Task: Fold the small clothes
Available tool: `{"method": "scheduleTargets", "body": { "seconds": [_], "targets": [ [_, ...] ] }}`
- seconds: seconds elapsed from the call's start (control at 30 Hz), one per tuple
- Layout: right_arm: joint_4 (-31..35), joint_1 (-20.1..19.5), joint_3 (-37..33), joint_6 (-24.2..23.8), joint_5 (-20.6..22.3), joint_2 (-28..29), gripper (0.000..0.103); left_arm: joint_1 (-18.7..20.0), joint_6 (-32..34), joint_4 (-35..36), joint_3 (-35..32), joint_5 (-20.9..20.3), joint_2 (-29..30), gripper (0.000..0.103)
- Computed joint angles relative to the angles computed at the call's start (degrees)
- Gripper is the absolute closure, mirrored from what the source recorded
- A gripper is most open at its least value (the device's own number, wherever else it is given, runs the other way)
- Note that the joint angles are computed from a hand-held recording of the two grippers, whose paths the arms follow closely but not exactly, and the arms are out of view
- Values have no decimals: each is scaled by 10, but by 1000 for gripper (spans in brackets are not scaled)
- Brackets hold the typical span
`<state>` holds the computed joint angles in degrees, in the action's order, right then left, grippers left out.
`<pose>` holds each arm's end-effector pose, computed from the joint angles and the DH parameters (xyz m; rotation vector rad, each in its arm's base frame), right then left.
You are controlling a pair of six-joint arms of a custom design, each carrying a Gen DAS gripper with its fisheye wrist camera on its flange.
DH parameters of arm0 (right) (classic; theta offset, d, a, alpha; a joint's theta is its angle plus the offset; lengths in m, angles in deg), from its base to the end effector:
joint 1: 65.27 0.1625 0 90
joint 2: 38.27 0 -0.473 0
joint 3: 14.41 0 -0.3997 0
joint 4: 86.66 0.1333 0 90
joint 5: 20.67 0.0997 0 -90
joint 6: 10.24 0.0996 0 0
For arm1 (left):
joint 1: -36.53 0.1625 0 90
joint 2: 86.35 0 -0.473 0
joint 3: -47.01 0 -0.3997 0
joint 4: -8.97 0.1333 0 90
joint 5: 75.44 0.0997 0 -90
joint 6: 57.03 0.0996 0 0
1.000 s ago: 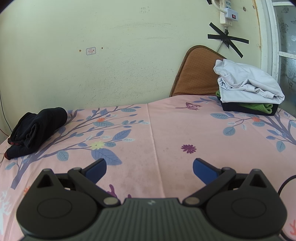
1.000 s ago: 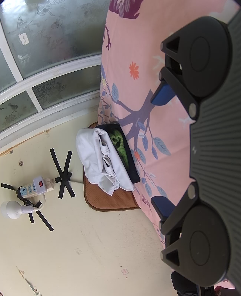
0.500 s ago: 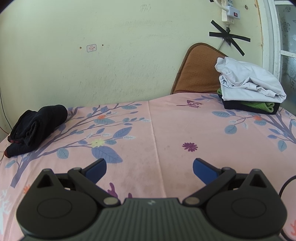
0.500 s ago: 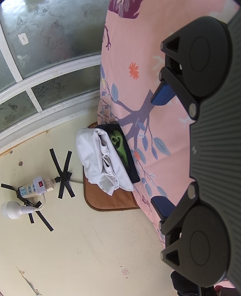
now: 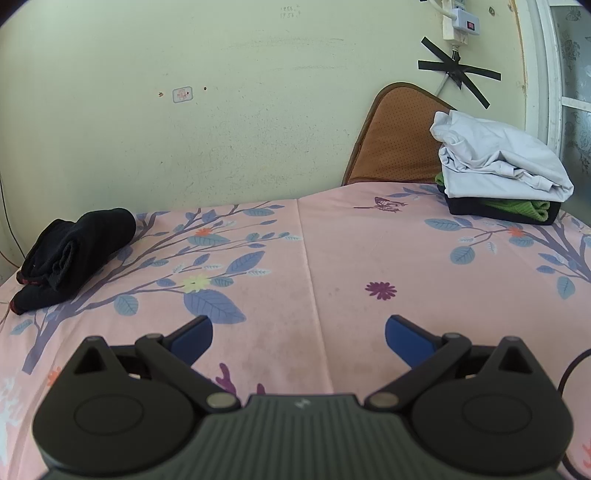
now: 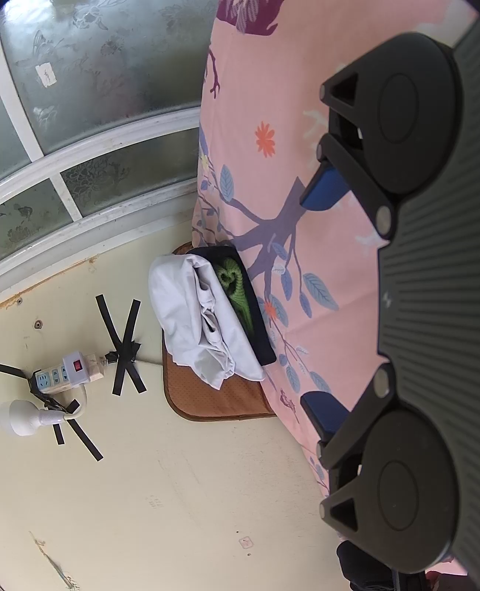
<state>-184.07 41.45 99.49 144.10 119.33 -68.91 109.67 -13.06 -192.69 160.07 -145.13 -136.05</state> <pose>0.2100 -0.5011 -0.0744 -0.2885 -1.6862 1.8249 -0.0195 -0.6432 0.1783 1.0682 2.2075 -0.9629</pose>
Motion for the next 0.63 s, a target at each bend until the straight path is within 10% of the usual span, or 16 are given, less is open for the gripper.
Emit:
{"method": "scheduleTargets", "body": {
  "seconds": [0.63],
  "targets": [
    [5, 1, -2, -9, -1, -1, 0, 3, -3, 10, -2, -16, -5, 0]
  ]
}}
